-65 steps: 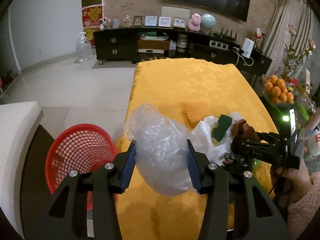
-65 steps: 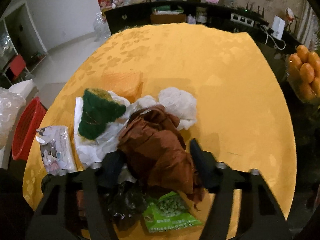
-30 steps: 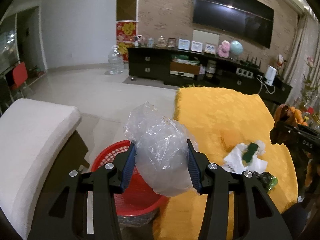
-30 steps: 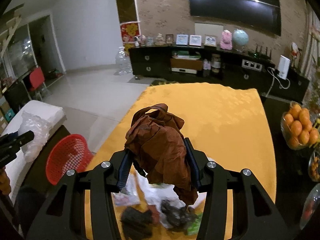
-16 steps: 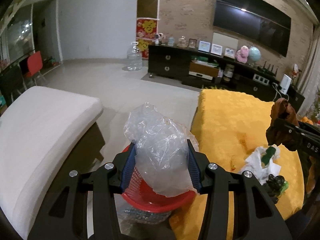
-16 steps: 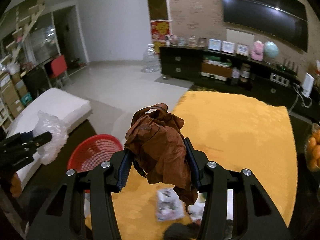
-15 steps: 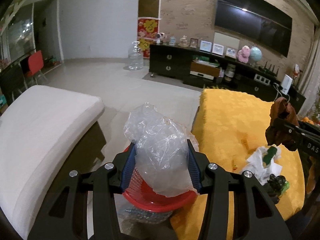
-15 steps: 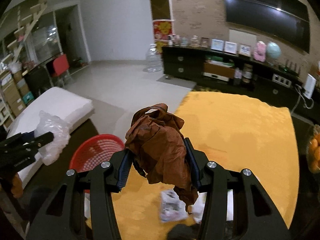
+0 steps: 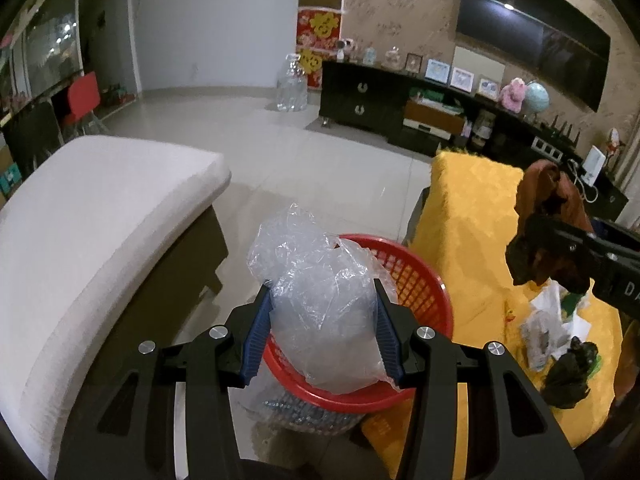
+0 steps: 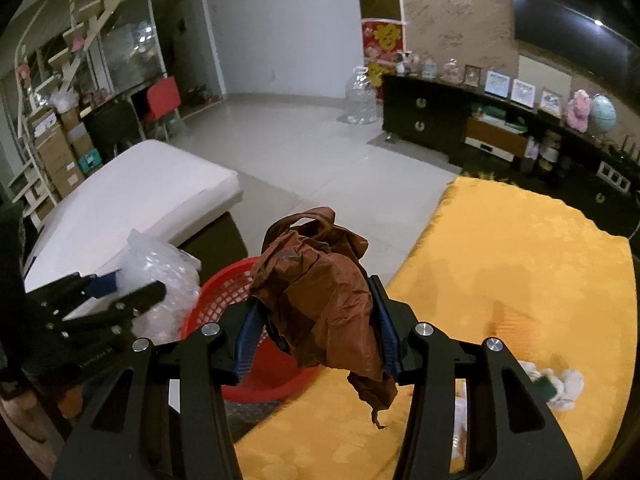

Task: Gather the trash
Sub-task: 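Carry both items over the red wastebasket and open both tools to drop them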

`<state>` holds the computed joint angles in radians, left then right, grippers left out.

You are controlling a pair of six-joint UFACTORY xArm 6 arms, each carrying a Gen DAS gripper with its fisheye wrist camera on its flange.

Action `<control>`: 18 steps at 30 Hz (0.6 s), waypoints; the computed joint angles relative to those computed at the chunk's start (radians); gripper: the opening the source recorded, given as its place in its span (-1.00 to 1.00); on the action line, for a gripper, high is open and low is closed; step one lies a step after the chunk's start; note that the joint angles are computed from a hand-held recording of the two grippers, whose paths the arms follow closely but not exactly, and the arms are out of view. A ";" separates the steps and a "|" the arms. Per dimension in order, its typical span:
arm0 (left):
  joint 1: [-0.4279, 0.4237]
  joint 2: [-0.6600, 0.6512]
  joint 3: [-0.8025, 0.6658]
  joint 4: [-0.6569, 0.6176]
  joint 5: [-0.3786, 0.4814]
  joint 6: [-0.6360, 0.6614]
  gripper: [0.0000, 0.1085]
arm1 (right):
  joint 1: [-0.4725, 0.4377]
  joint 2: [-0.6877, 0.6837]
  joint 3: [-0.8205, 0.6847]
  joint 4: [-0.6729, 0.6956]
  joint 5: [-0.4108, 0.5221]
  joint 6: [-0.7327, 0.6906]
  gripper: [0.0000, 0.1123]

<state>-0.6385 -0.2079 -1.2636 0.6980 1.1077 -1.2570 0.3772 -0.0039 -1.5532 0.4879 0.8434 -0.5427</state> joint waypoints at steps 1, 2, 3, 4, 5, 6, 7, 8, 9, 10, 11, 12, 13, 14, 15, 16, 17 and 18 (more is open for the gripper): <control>0.005 -0.002 0.008 -0.006 -0.006 -0.001 -0.17 | 0.008 0.013 -0.012 -0.002 0.005 0.002 -0.14; 0.012 -0.002 0.015 -0.016 -0.012 0.000 -0.17 | 0.015 0.020 -0.015 -0.005 0.006 0.003 -0.14; 0.017 -0.002 0.020 -0.023 -0.016 0.001 -0.16 | 0.023 0.036 -0.030 -0.012 0.012 0.008 -0.14; 0.023 -0.006 0.032 -0.030 -0.021 0.001 -0.16 | 0.032 0.045 -0.037 -0.019 0.014 0.015 -0.14; 0.028 -0.005 0.036 -0.038 -0.023 0.004 -0.16 | 0.039 0.057 -0.046 -0.025 0.019 0.021 -0.14; 0.030 -0.001 0.039 -0.041 -0.026 0.002 -0.16 | 0.047 0.068 -0.053 -0.032 0.022 0.027 -0.14; 0.034 -0.001 0.043 -0.047 -0.028 0.003 -0.16 | 0.053 0.075 -0.055 -0.036 0.024 0.031 -0.14; 0.035 -0.001 0.047 -0.052 -0.028 0.003 -0.16 | 0.059 0.079 -0.053 -0.042 0.025 0.035 -0.14; 0.039 0.000 0.050 -0.062 -0.031 0.004 -0.16 | 0.059 0.082 -0.049 -0.041 0.026 0.032 -0.14; 0.043 0.000 0.055 -0.070 -0.035 0.007 -0.16 | 0.062 0.092 -0.054 -0.045 0.031 0.035 -0.14; 0.045 0.002 0.056 -0.076 -0.036 0.009 -0.16 | 0.064 0.100 -0.058 -0.049 0.034 0.038 -0.14; 0.049 0.004 0.059 -0.084 -0.041 0.014 -0.16 | 0.067 0.116 -0.070 -0.055 0.043 0.041 -0.13; 0.050 0.007 0.060 -0.087 -0.044 0.015 -0.16 | 0.070 0.124 -0.076 -0.058 0.049 0.042 -0.12; 0.052 0.009 0.063 -0.090 -0.047 0.016 -0.16 | 0.072 0.135 -0.087 -0.062 0.061 0.045 -0.12; 0.054 0.013 0.064 -0.093 -0.050 0.018 -0.16 | 0.073 0.146 -0.099 -0.065 0.072 0.046 -0.12; 0.056 0.018 0.061 -0.097 -0.054 0.020 -0.16 | 0.074 0.157 -0.110 -0.066 0.080 0.048 -0.11; 0.059 0.020 0.062 -0.101 -0.058 0.021 -0.15 | 0.073 0.166 -0.121 -0.066 0.085 0.049 -0.10; 0.062 0.023 0.063 -0.105 -0.063 0.022 -0.14 | 0.075 0.170 -0.122 -0.065 0.085 0.050 -0.08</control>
